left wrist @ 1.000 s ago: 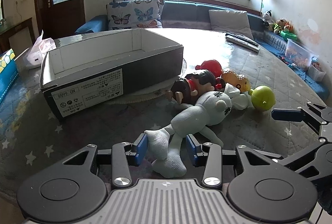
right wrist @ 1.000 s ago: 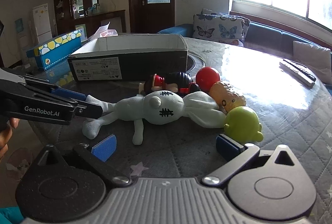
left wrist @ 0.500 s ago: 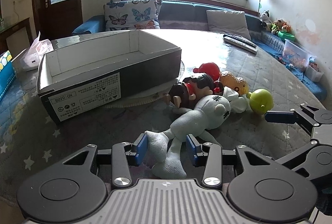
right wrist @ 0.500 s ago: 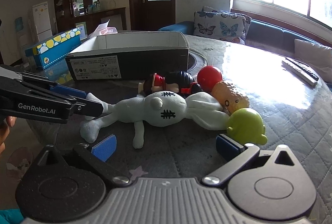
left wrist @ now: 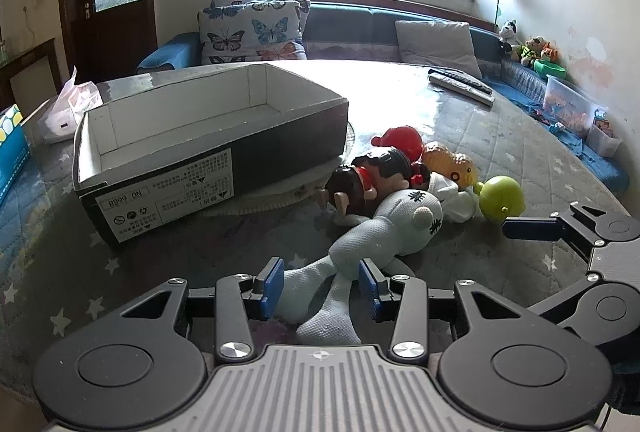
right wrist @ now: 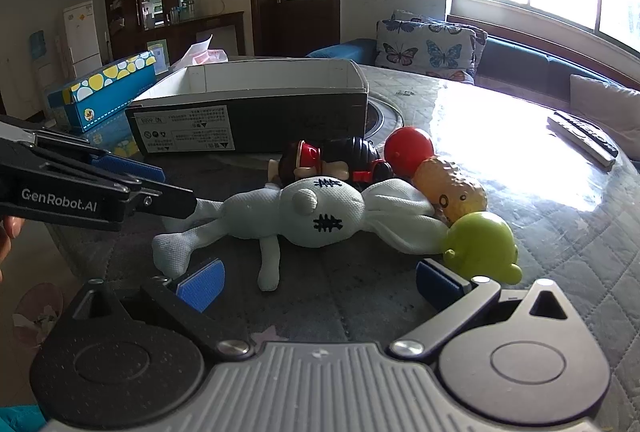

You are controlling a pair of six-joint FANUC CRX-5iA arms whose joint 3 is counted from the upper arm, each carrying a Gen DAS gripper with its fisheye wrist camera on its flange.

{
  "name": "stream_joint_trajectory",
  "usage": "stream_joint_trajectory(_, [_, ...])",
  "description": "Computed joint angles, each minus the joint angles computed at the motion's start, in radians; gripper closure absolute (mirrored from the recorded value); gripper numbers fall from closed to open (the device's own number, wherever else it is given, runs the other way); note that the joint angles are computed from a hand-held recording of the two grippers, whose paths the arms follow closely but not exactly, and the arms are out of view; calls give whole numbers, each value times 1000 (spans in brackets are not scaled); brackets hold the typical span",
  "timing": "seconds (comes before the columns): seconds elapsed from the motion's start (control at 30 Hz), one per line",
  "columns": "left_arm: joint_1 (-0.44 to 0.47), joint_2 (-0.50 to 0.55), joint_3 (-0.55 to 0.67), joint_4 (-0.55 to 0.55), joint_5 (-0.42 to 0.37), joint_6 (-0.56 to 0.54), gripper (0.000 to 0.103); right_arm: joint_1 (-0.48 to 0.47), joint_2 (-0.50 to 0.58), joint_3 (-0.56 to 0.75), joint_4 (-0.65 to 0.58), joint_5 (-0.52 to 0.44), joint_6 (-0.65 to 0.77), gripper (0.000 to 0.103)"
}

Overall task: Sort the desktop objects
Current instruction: 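Move the left tool toward the white plush bunny's legs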

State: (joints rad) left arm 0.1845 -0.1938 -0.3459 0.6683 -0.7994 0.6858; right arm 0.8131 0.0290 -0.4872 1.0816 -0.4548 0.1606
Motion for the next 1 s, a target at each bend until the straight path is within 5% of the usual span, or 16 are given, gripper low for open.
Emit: stream_joint_trajectory(1.0, [-11, 53, 52, -50, -40, 22, 59, -15, 25, 32, -61, 8, 43, 0])
